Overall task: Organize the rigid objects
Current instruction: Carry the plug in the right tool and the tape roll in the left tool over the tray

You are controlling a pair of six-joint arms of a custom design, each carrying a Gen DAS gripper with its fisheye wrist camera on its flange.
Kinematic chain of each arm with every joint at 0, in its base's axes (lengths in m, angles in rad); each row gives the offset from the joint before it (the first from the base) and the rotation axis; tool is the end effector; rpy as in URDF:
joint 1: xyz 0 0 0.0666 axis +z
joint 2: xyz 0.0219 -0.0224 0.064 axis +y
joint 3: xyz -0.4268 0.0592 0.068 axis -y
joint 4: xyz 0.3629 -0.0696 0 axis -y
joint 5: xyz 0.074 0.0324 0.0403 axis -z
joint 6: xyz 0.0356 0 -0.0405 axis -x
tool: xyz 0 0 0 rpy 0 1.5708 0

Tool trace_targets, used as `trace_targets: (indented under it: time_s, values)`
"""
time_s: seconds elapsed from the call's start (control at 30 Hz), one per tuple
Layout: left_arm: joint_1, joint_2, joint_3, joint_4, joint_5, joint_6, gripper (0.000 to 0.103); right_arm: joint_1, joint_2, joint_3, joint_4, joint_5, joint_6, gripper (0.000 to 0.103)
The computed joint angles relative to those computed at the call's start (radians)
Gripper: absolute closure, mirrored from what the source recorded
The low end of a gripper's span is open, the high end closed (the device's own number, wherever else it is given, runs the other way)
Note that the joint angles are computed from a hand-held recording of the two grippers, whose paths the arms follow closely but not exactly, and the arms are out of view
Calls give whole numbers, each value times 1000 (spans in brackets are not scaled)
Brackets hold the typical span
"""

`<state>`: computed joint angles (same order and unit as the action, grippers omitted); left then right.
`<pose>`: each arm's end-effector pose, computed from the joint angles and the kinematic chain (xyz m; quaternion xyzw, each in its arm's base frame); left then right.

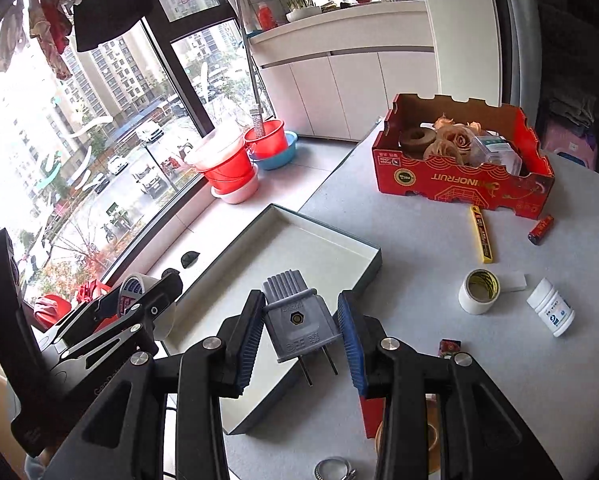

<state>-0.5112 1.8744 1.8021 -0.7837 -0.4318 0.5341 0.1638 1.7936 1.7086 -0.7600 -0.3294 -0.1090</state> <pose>0.5704 -0.3033 0.4109 -0.0854 0.9141 0.0033 0.3963 0.6054 0.1113 0.4203 -0.0834 0.9203 0.1995 0.3261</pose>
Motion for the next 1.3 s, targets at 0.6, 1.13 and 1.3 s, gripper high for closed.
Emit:
trace_targets:
  time_s: [0.6,1.13,1.3]
  values:
    - [69,150,106,-92,26,14,47,59,261,279,-143,41,-34,64]
    - [75,191,118,-118,60,20,47,66,311,313,-185,63,-37,64]
    - [80,198,127,-126,65,24,47,69,324,331,-203,91,-17,64]
